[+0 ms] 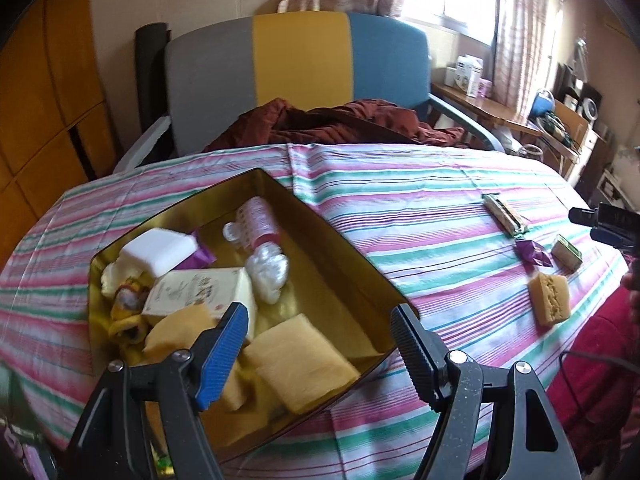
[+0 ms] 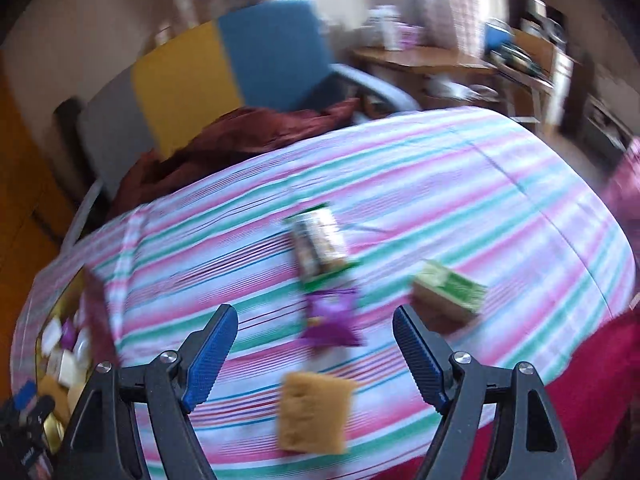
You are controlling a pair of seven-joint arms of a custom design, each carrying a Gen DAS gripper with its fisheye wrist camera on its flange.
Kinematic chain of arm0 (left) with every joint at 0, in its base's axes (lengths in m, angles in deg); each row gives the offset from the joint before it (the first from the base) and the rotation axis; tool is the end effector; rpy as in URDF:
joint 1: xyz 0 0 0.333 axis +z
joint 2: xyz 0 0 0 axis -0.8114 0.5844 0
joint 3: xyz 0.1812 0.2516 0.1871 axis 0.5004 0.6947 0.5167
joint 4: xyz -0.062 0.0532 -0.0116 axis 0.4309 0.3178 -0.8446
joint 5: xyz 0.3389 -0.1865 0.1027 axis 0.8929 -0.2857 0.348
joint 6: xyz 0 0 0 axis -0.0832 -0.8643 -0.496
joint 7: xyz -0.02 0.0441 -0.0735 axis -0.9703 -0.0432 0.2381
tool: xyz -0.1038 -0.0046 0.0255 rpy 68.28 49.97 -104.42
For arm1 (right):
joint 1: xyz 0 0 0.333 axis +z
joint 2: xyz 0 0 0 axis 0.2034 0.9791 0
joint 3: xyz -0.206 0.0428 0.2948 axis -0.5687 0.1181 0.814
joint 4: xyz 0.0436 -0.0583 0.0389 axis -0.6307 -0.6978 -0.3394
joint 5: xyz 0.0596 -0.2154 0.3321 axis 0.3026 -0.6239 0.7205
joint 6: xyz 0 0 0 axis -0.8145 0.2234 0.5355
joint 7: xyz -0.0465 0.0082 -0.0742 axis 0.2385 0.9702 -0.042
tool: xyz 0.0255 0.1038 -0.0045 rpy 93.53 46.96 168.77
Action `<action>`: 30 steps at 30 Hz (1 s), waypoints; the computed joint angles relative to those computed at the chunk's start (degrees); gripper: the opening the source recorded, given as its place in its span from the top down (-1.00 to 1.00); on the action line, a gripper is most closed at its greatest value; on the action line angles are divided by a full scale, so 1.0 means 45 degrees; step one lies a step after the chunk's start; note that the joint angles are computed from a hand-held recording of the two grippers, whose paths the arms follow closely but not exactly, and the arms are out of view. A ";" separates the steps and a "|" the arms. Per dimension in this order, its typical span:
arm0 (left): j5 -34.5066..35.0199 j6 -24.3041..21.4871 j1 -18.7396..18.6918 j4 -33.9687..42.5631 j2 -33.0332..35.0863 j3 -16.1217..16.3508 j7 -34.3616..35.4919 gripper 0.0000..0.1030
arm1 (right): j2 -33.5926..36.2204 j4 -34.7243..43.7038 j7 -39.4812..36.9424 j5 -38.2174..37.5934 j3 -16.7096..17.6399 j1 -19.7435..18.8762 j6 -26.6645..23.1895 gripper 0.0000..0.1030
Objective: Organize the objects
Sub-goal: 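Move both open grippers from the tray back toward the remaining items, then grasp the yellow sponge with the left gripper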
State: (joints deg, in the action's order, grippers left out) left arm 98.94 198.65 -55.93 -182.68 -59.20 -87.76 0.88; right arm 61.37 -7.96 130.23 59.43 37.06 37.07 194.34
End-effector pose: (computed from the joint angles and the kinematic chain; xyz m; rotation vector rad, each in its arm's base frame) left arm 0.5927 -0.1045 0.5630 -1.7831 1.8021 -0.7013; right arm 0.6868 0.3381 0.5714 -1.5742 1.9894 -0.4795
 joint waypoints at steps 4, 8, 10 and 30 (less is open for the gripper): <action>-0.0343 -0.0128 -0.0228 0.0611 0.0468 -0.0110 0.0867 -0.45 | -0.0579 -0.1190 0.1116 0.0009 -0.0294 -0.0327 0.0589 -0.58; -0.0931 -0.0573 -0.0624 0.1518 0.1163 -0.0209 0.2086 -0.45 | -0.1032 -0.2630 0.1544 0.1552 0.0228 -0.1265 0.2360 -0.59; -0.1445 -0.0825 -0.0797 0.1979 0.1531 -0.0284 0.2787 -0.45 | -0.1326 -0.3370 0.2143 0.1841 0.0130 -0.1372 0.3487 -0.59; -0.5228 -0.4965 -0.2909 0.8406 0.6272 -0.1198 0.6396 -0.53 | -0.1752 -0.4980 0.2394 0.3020 0.0398 -0.1875 0.6797 -0.59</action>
State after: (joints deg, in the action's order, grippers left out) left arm 75.42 176.31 -69.02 -144.85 -30.98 -93.15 29.66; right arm 53.49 -30.37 141.01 73.02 38.86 28.63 224.93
